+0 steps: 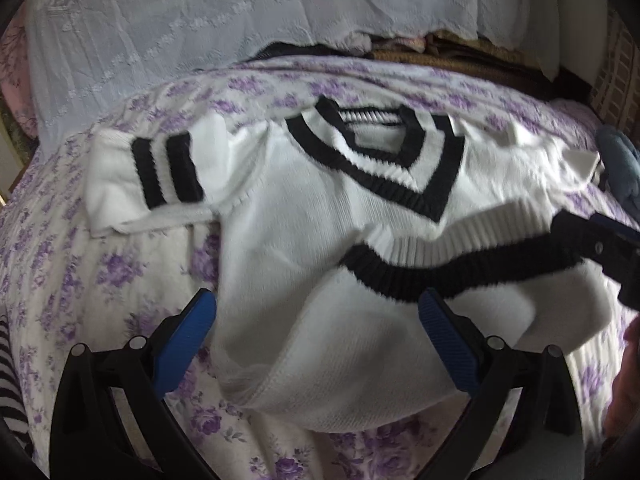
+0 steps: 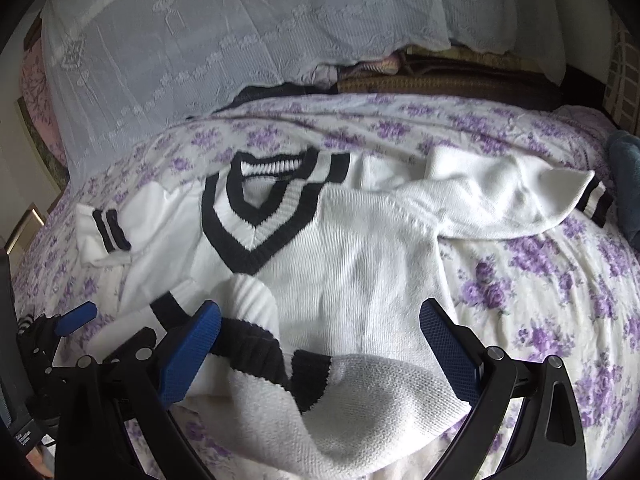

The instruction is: Fold small clothes

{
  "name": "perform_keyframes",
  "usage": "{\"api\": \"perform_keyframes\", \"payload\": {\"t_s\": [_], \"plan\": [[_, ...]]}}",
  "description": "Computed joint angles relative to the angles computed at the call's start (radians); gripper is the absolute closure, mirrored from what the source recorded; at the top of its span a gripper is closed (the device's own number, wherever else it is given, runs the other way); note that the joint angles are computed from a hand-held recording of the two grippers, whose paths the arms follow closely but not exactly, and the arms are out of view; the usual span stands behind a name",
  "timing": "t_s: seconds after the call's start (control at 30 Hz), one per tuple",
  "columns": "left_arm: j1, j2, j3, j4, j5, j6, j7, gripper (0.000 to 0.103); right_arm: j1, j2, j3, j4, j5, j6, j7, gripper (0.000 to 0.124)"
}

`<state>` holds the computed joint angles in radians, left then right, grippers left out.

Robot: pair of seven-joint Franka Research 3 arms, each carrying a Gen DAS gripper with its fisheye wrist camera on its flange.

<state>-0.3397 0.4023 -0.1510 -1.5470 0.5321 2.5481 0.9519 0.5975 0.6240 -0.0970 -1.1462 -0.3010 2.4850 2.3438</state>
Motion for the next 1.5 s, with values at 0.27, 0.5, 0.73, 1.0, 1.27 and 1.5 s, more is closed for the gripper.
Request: {"api": "perform_keyframes", "payload": {"t_s": [0.27, 0.5, 0.73, 1.0, 1.27, 1.5], "plan": [[0.038, 0.049, -0.028, 0.024, -0.073, 0.072, 0.125, 0.004, -0.036, 0.059, 0.034, 0.04, 0.077, 0.034, -0.099, 0.027], [0.104, 0.064, -0.122, 0.02, -0.31, 0.1, 0.387, 0.06, -0.086, 0.021, 0.128, -0.045, 0.26, 0.14, -0.311, 0.099], [0.173, -0.048, -0.187, -0.15, -0.474, 0.147, 0.567, 0.083, -0.03, -0.201, 0.112, -0.41, 0.221, 0.301, -0.381, 0.099], [0.268, -0.285, -0.251, -0.444, -0.853, 0.213, 0.917, 0.072, -0.028, -0.447, 0.12, -0.77, 0.117, 0.41, -0.388, 0.062], [0.172, -0.205, -0.176, -0.325, -0.729, 0.249, 0.83, 0.034, -0.09, -0.238, 0.107, -0.4, 0.066, 0.256, -0.332, 0.062], [0.181, -0.156, -0.192, -0.301, -0.76, 0.218, 0.879, 0.033, -0.113, -0.133, 0.159, -0.302, 0.266, 0.151, -0.554, 0.076]]}}
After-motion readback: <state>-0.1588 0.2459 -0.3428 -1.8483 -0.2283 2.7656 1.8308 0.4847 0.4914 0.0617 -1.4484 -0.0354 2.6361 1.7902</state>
